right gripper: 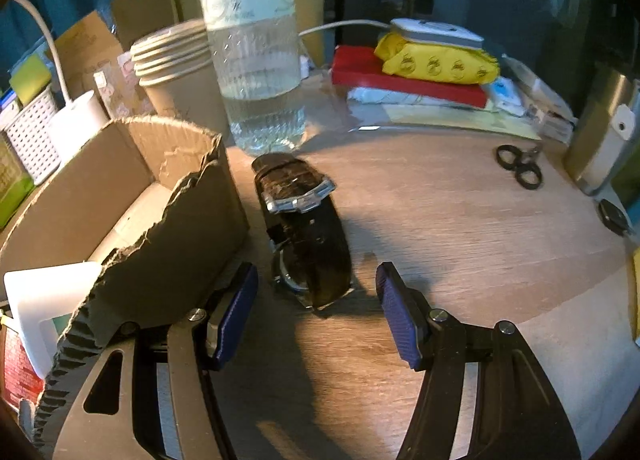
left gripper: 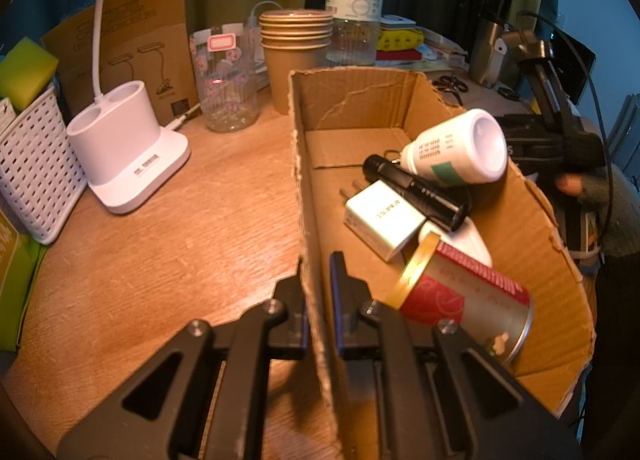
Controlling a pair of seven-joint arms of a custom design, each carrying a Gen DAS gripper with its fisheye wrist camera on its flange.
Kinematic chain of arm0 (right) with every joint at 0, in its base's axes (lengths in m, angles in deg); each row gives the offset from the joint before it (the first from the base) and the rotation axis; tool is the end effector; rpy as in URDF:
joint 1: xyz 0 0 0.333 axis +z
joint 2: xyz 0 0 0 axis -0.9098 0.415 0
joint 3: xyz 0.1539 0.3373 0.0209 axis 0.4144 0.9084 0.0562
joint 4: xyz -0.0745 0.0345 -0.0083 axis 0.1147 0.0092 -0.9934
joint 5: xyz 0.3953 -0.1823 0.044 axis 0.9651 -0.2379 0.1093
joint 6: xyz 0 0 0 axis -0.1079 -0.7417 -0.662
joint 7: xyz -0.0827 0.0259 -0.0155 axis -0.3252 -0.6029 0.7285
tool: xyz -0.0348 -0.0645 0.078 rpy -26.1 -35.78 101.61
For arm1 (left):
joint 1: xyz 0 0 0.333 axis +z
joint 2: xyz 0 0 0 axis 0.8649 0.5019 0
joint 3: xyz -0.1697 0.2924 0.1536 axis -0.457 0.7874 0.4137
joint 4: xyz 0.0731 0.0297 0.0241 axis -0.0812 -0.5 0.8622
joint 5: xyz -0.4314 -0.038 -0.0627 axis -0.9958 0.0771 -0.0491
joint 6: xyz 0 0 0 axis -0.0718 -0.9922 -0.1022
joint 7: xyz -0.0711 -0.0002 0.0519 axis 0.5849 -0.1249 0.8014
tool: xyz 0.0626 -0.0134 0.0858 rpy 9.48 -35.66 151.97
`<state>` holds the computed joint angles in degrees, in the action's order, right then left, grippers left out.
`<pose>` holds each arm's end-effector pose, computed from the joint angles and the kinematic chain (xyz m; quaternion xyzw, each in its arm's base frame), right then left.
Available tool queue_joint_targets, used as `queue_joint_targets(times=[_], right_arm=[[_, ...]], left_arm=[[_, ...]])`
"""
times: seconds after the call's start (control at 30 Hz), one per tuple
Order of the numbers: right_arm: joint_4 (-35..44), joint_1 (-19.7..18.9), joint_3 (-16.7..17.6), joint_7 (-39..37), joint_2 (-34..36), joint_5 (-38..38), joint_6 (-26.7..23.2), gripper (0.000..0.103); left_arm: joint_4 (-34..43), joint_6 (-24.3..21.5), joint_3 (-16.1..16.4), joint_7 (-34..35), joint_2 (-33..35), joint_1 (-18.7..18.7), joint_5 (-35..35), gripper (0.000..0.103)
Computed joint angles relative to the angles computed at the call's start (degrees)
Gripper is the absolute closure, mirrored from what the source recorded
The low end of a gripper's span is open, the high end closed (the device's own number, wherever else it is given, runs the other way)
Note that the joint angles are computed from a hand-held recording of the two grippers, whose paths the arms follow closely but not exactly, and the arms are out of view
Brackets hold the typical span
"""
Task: Organize rigid objects
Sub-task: 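Move the open right tool back to the black-strap wristwatch, then close the right tool on the wristwatch strap and lift it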
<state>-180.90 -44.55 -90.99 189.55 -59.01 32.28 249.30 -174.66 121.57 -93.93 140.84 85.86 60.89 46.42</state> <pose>0.7303 0.2153 0.3743 -0.7045 0.6364 -0.2231 0.2211 0.6680 -0.2141 0.3896 -0.4856 0.8016 -0.3146 0.1503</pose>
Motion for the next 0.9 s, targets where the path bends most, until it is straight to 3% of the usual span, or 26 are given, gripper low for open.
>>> queue_joint_targets(times=[0.4,0.5,0.9], right_arm=[[2.50,-1.32,1.22,-3.35,1.68,1.47,-0.97,0.039],[2.45,-1.47,1.37,-3.67,1.74,2.28,-0.10,0.058],[-0.36,4.17,-5.53,6.79,0.03,-3.98,2.03,0.059]], left_arm=[[0.04,-0.02,-0.10,-0.05,0.05,0.14,0.11,0.093],[0.01,0.04,-0.03,-0.19,0.04,-0.01,0.19,0.093],[-0.07,0.15,-0.03,-0.56,0.03,-0.14,0.44,0.093]])
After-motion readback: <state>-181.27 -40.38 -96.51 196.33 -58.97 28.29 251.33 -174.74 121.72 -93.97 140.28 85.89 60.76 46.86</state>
